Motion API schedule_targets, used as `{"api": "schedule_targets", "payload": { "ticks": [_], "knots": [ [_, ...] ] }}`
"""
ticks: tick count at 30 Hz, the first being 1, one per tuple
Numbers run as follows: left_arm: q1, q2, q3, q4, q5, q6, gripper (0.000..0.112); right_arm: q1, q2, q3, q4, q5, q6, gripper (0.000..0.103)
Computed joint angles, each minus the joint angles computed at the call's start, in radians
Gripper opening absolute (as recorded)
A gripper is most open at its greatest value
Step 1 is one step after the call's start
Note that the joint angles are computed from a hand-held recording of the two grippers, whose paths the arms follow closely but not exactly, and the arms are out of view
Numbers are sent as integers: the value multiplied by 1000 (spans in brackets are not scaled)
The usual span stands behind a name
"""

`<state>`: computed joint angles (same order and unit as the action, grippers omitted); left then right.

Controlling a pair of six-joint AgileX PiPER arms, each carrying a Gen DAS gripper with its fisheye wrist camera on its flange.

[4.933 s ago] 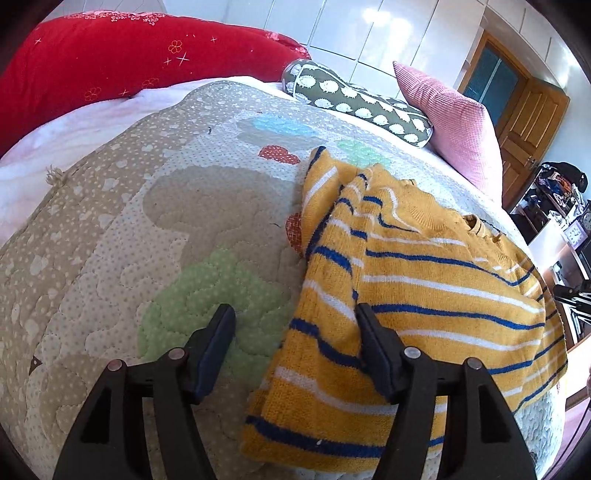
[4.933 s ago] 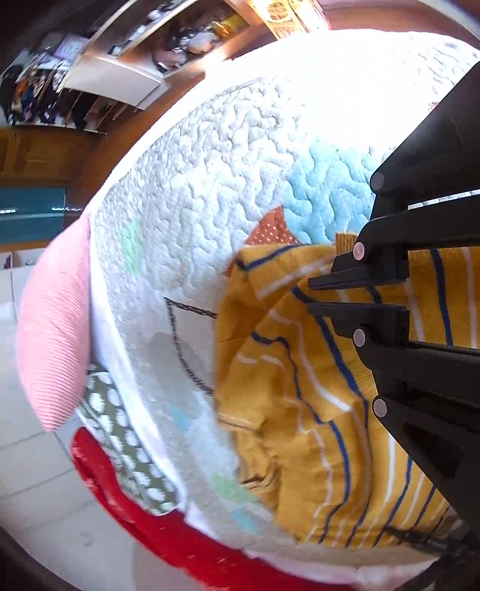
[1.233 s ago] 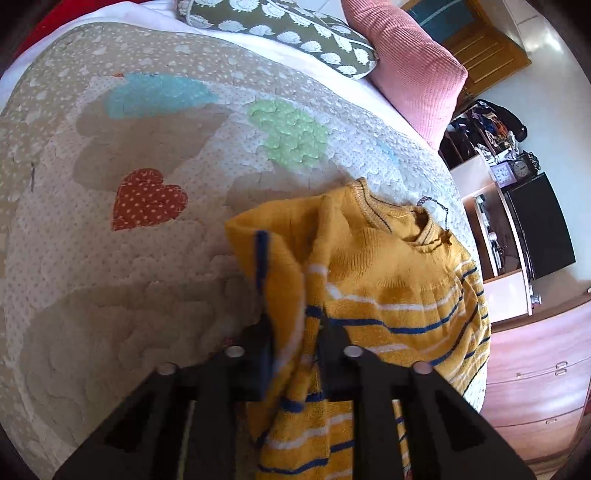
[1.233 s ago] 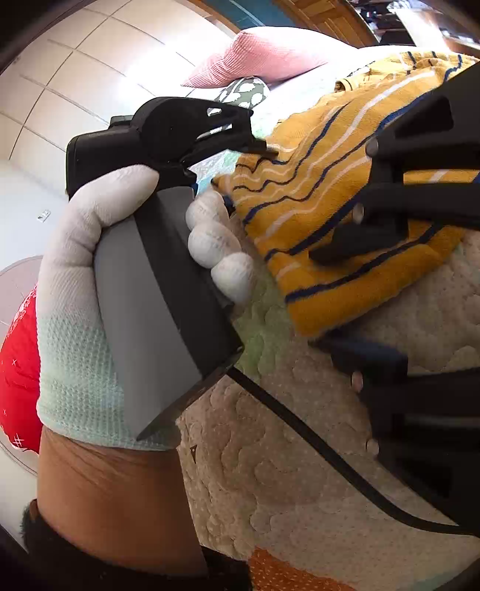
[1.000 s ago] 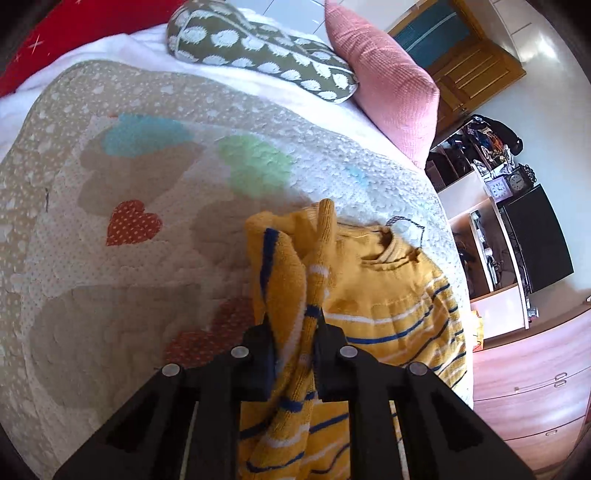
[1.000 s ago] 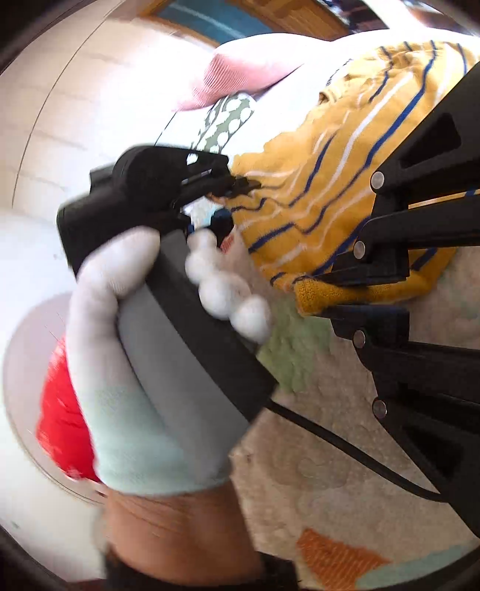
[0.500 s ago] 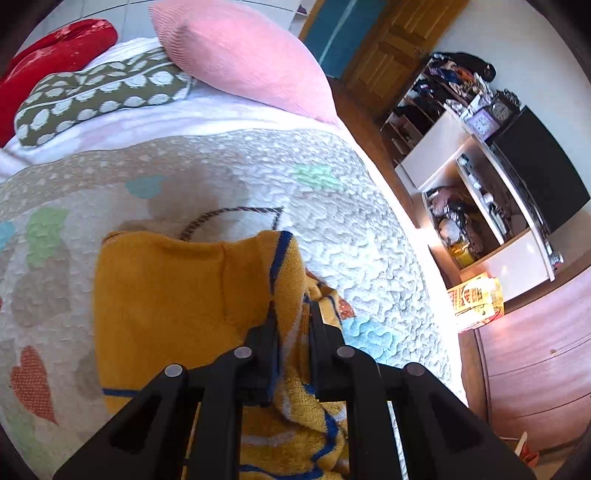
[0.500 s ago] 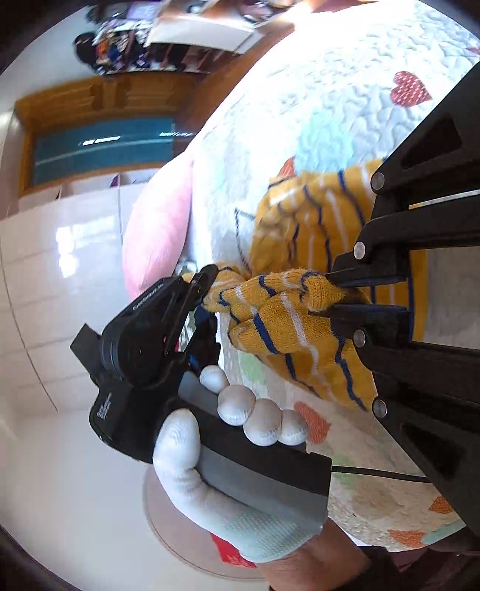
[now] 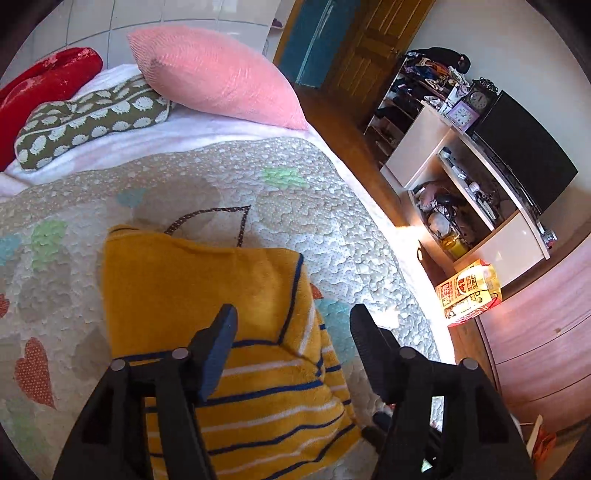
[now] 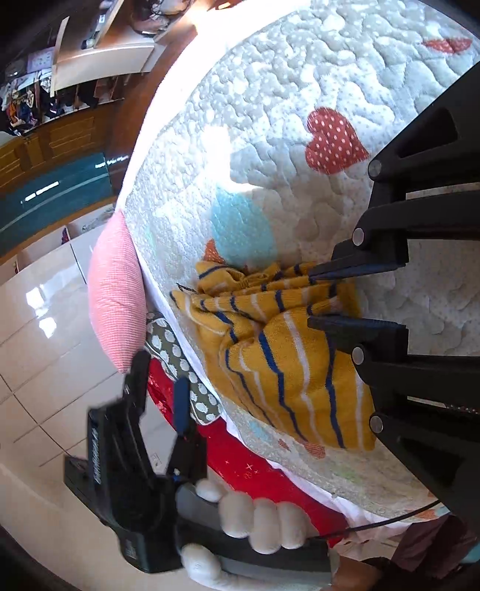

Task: Fold small clothes

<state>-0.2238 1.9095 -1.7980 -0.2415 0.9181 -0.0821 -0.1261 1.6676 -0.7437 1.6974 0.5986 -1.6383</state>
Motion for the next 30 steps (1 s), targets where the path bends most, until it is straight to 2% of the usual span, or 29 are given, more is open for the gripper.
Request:
{"api": "schedule_targets", "payload": {
  "ticks": [2, 4, 7, 9, 11, 13, 14, 15, 17, 18, 20, 21, 22, 24, 25, 26, 27, 30],
  "knots": [
    [4, -77, 125, 116, -59, -48, 63, -13, -63, 31, 16, -5, 14, 21],
    [21, -143, 268, 166, -137, -58, 63, -22, -37, -59, -64, 20, 126, 21],
    [72, -188, 444, 80, -226, 1, 62, 9, 29, -239, -203, 95, 315, 21],
    [96, -190, 536, -8, -282, 55, 61, 61, 119, -399, -313, 157, 454, 21],
    [76, -209, 617, 35, -376, 15, 61, 103, 251, -584, -430, 245, 611, 21],
    [53, -224, 655, 77, -428, -17, 61, 150, 400, -781, -582, 266, 810, 20],
    [44, -229, 660, 88, -438, -29, 61, 169, 446, -841, -681, 229, 910, 20],
    [42, -232, 666, 69, -445, -6, 62, 188, 475, -868, -781, 156, 1010, 10],
    [19, -237, 669, 121, -452, -30, 62, 191, 535, -954, -961, 107, 1201, 1],
    [19, -241, 671, 123, -448, -14, 62, 193, 545, -985, -1052, 90, 1300, 2],
    [47, -267, 693, 7, -447, 124, 62, 186, 516, -929, -1161, -7, 1393, 18],
    [73, -286, 705, -93, -442, 221, 62, 169, 494, -904, -1155, -16, 1380, 18],
    [106, -305, 716, -193, -428, 306, 62, 148, 487, -909, -1109, 14, 1341, 21],
    [197, -327, 733, -393, -386, 475, 63, 77, 473, -900, -923, 141, 1207, 37],
    [248, -326, 742, -493, -366, 560, 64, 46, 463, -869, -824, 172, 1115, 43],
    [298, -314, 737, -559, -337, 604, 65, 21, 441, -830, -741, 201, 1035, 57],
    [345, -295, 726, -609, -308, 628, 66, 7, 429, -808, -697, 221, 994, 64],
    [448, -216, 680, -702, -241, 649, 72, -1, 455, -826, -667, 285, 971, 67]
  ]
}}
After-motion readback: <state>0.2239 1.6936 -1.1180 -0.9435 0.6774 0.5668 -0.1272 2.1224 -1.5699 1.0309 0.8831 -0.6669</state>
